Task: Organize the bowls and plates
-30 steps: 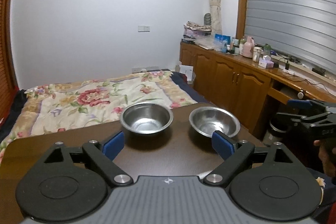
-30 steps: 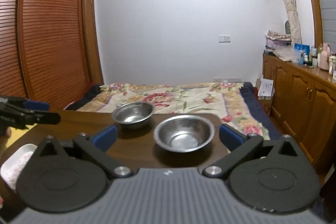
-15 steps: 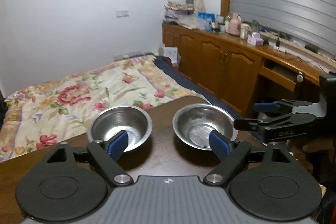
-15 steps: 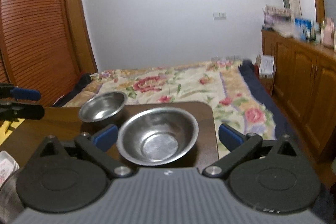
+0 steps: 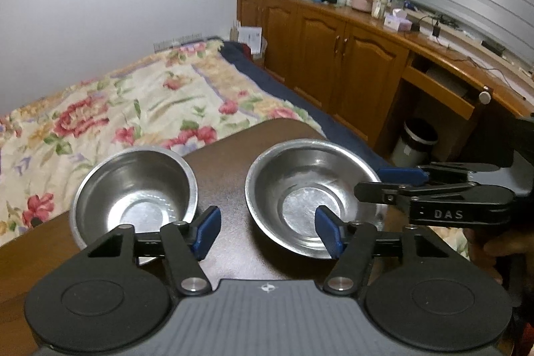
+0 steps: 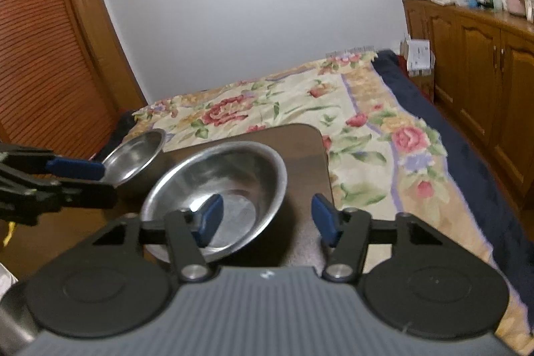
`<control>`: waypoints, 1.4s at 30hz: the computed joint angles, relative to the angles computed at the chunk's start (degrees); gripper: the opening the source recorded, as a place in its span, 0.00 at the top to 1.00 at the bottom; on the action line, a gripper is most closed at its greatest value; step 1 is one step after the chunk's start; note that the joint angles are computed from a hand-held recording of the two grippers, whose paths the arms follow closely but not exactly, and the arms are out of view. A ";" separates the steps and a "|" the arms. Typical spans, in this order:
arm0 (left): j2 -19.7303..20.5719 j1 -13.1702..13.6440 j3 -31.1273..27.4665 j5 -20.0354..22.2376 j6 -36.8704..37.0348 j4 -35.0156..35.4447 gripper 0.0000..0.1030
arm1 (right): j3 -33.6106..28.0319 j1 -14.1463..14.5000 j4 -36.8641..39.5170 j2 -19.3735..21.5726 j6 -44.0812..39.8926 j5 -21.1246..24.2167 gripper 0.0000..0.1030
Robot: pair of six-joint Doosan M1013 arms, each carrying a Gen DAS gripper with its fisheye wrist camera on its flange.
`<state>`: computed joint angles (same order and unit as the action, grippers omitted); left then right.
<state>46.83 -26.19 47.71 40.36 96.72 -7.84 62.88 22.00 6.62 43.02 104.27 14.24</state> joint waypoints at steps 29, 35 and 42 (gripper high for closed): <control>0.31 0.85 -1.37 2.39 1.09 -4.93 0.78 | 0.13 0.41 7.11 -0.78 -2.62 0.94 0.79; -3.83 1.03 4.03 -3.17 4.10 -7.46 0.78 | 1.68 1.15 2.90 -2.78 1.44 -2.72 0.79; -10.08 1.04 12.96 -12.46 6.85 -10.93 0.78 | 3.97 2.11 3.48 -5.13 -0.13 -6.68 0.79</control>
